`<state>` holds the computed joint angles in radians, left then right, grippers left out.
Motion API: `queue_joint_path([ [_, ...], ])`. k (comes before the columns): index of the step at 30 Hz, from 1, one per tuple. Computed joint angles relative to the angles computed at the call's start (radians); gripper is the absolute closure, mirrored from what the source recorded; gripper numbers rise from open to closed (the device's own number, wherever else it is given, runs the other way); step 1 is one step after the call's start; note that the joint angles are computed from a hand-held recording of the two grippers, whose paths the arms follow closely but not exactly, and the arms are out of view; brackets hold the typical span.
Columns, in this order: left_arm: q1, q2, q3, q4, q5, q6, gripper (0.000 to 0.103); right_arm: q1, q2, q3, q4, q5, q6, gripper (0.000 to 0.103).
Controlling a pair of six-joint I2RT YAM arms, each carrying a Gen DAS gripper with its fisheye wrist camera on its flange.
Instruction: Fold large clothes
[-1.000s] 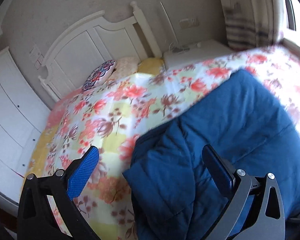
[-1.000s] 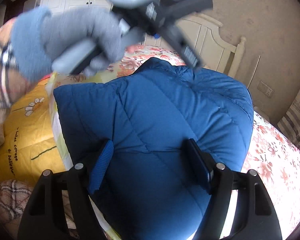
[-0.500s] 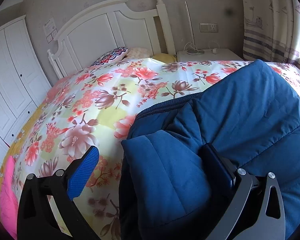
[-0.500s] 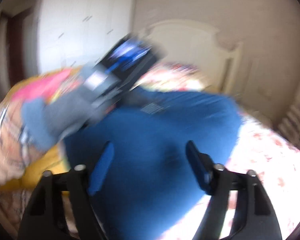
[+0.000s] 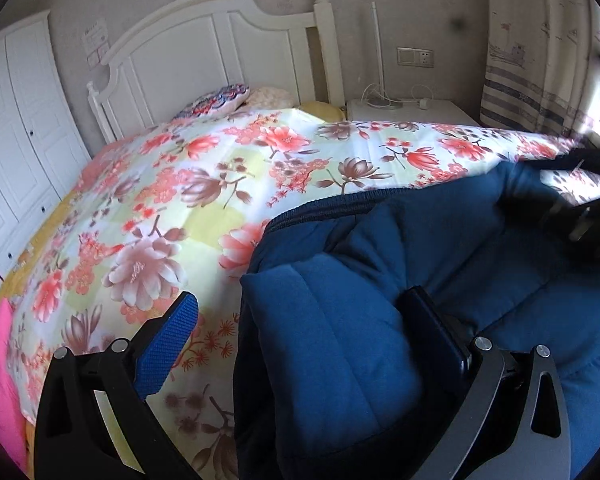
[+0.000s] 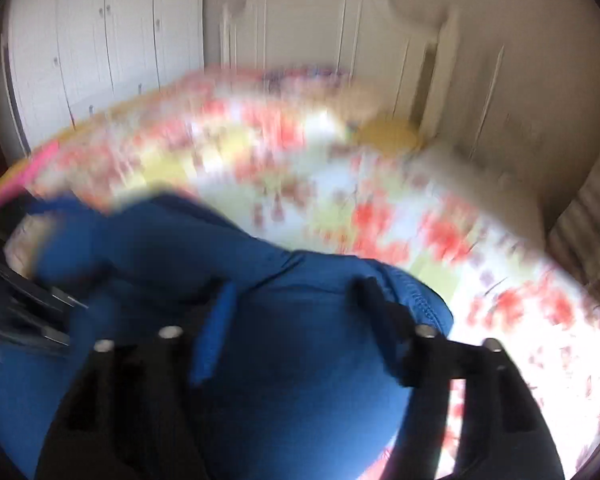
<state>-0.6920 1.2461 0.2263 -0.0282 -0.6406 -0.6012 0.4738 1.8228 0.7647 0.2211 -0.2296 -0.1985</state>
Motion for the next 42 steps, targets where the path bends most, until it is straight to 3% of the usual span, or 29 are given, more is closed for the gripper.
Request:
queue_joint_path([
  [3,0.086,-0.026,-0.027,0.054,0.121,0.058,0.004,0.013,-0.054,0.03,-0.126,0.035,-0.04,0.033],
  [4,0.103,-0.031,-0.033,0.066,0.146,0.07,0.004,0.012,-0.075,0.035,-0.139,0.046,-0.043,0.038],
  [6,0.094,-0.027,-0.034,0.07,0.138,0.065,0.004,-0.005,-0.124,0.03,-0.125,0.034,-0.034,0.047],
  [8,0.075,-0.023,-0.03,0.062,0.116,0.052,0.004,-0.026,-0.149,0.043,-0.126,-0.023,-0.011,0.068],
  [9,0.065,-0.02,-0.028,0.06,0.104,0.044,0.004,-0.025,-0.132,0.067,-0.14,-0.032,-0.022,0.072],
  [13,0.063,-0.023,-0.027,0.054,0.1,0.037,0.004,0.032,0.081,0.164,-0.167,0.014,-0.063,0.073],
  [15,0.072,-0.019,-0.024,0.053,0.108,0.037,0.004,0.009,0.105,0.143,-0.102,-0.041,-0.022,0.074],
  [18,0.088,-0.013,-0.023,0.06,0.134,0.047,0.004,0.024,0.09,0.137,-0.11,-0.007,-0.027,0.074],
  [23,0.099,-0.017,-0.03,0.07,0.143,0.054,0.004,0.087,-0.023,0.11,-0.17,0.136,-0.011,0.067],
  [27,0.117,-0.02,-0.039,0.089,0.161,0.066,0.004,0.1,-0.119,0.001,-0.047,0.125,0.015,0.056],
  [28,0.117,-0.019,-0.039,0.089,0.166,0.065,0.004,0.11,-0.057,0.044,-0.106,0.166,0.022,0.055],
  [29,0.128,-0.022,-0.042,0.095,0.181,0.07,0.004,0.101,0.009,0.066,-0.122,0.143,0.024,0.055],
  [31,0.165,-0.018,-0.049,0.116,0.23,0.088,0.004,0.041,0.024,0.059,-0.093,0.02,0.037,0.055],
  [33,0.21,-0.029,-0.065,0.14,0.297,0.107,0.004,0.074,-0.039,0.044,-0.138,0.098,0.031,0.055],
  [35,0.236,-0.034,-0.075,0.155,0.332,0.114,0.004,0.138,-0.147,-0.02,-0.143,0.216,0.05,0.05],
  [39,0.226,-0.035,-0.084,0.164,0.324,0.1,0.004,0.209,-0.474,-0.278,-0.095,0.196,0.153,0.035],
  [41,0.225,-0.033,-0.082,0.164,0.322,0.1,0.004,0.275,-0.518,-0.344,-0.125,0.221,0.172,0.029],
  [42,0.228,-0.035,-0.082,0.164,0.325,0.102,0.004,0.341,-0.499,-0.407,-0.046,0.304,0.179,0.029],
])
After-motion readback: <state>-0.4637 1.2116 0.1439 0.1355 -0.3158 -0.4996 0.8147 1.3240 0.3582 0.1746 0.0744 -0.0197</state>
